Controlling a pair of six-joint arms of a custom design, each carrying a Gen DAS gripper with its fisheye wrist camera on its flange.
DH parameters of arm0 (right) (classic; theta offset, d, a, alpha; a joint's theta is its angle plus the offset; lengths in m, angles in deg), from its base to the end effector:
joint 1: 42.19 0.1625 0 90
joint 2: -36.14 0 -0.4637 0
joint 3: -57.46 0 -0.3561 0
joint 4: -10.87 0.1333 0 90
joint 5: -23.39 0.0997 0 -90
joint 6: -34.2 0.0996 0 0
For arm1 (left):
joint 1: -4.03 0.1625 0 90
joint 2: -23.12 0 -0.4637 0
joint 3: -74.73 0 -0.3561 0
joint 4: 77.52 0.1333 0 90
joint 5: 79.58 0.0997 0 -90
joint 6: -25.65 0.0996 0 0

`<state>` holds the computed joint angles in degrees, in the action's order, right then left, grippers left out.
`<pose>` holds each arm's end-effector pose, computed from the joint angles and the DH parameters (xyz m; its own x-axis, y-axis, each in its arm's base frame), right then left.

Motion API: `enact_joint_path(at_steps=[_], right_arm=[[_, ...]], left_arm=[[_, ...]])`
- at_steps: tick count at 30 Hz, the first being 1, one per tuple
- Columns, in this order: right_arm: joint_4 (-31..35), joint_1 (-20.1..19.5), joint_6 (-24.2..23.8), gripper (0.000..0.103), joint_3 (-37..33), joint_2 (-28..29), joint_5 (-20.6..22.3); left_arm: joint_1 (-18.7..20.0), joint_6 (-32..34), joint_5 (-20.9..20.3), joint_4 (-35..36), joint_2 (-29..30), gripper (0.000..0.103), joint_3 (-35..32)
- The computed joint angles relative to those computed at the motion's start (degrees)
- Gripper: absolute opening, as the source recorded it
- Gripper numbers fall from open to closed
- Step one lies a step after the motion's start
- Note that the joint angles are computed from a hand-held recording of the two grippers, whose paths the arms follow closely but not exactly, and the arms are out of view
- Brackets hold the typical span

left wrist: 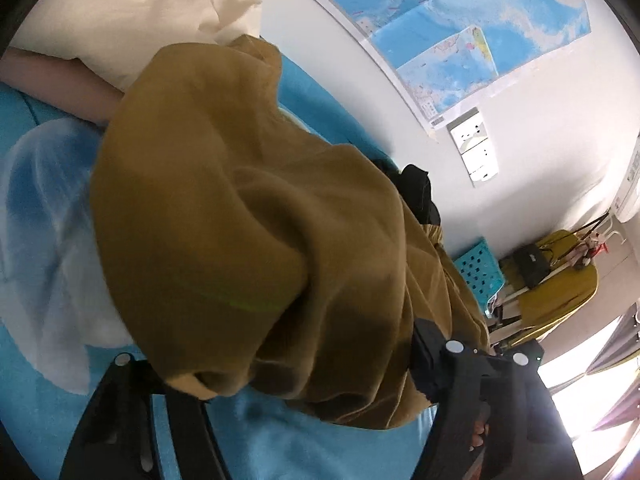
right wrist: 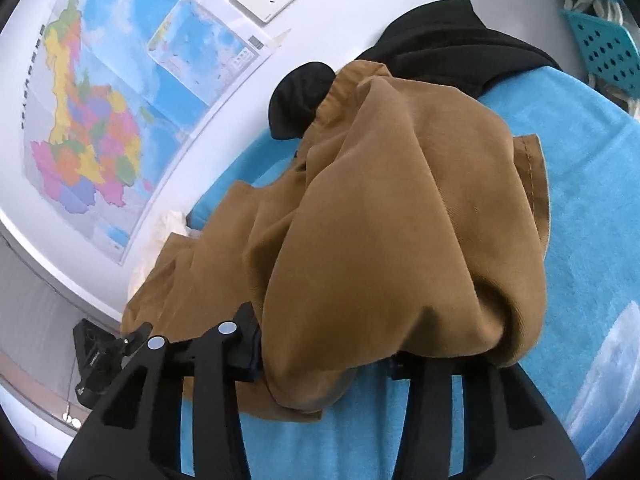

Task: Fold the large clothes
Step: 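Grasp the folded brown jacket bundle with both grippers from opposite sides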

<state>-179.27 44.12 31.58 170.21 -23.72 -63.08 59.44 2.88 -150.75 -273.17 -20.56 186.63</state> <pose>0.1013 -0.5961 0.2853 -0.9999 -0.0119 -0.0082 -0.0020 0.6776 -0.7355 -0.2067 -0.5911 0.1378 -0.9956 0.0935 -0.0011 0.0710 0.7482 -0.6596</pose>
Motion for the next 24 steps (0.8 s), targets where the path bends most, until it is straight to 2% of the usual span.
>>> enact_joint_path(at_steps=[2,4,5,6,7,8,9,11,12,16,19,24], right_arm=[[0.3,-1.0,2.5,0.059,-0.2,0.2,2.9],[1.4,-0.3,1.9,0.067,-1.2,0.5,2.0],[1.6,0.2,1.4,0.074,-1.6,0.8,1.5],[1.8,0.7,0.9,0.075,-2.1,1.2,0.4],[1.4,1.0,0.7,0.075,-2.3,1.5,-0.8],[0.7,1.0,0.8,0.061,-2.2,1.7,-1.7],[1.3,0.4,0.5,0.047,-2.2,1.6,-0.4],[3.1,-0.7,0.2,0.039,-2.1,0.8,2.1],[3.5,-0.5,-0.5,0.035,-2.2,0.7,1.9],[2.6,0.8,-3.5,0.026,-2.1,-0.3,3.6],[2.4,2.1,-5.9,0.024,-2.3,-1.3,3.4],[3.0,4.4,-9.6,0.023,-3.1,-2.6,3.0]], left_arm=[[0.3,0.4,-0.7,1.1,0.0,0.07,-0.4],[1.1,1.3,-3.3,1.9,0.0,0.083,-1.0],[1.2,1.6,-4.1,2.2,0.1,0.086,-1.5],[1.3,1.8,-4.6,2.5,0.2,0.09,-1.9],[1.3,2.0,-4.8,3.3,0.4,0.094,-2.5],[1.2,2.3,-4.5,3.7,0.5,0.094,-2.7],[0.9,2.6,-3.7,3.9,0.7,0.094,-2.9],[0.4,3.7,-1.6,3.8,0.6,0.081,-2.7],[0.1,4.0,-0.6,4.1,0.4,0.069,-2.5],[-0.4,3.7,-0.1,4.4,-0.6,0.055,-2.0],[-1.7,5.1,1.1,3.5,-1.2,0.05,-1.4],[-3.3,7.0,1.8,4.2,-2.7,0.048,-1.3]])
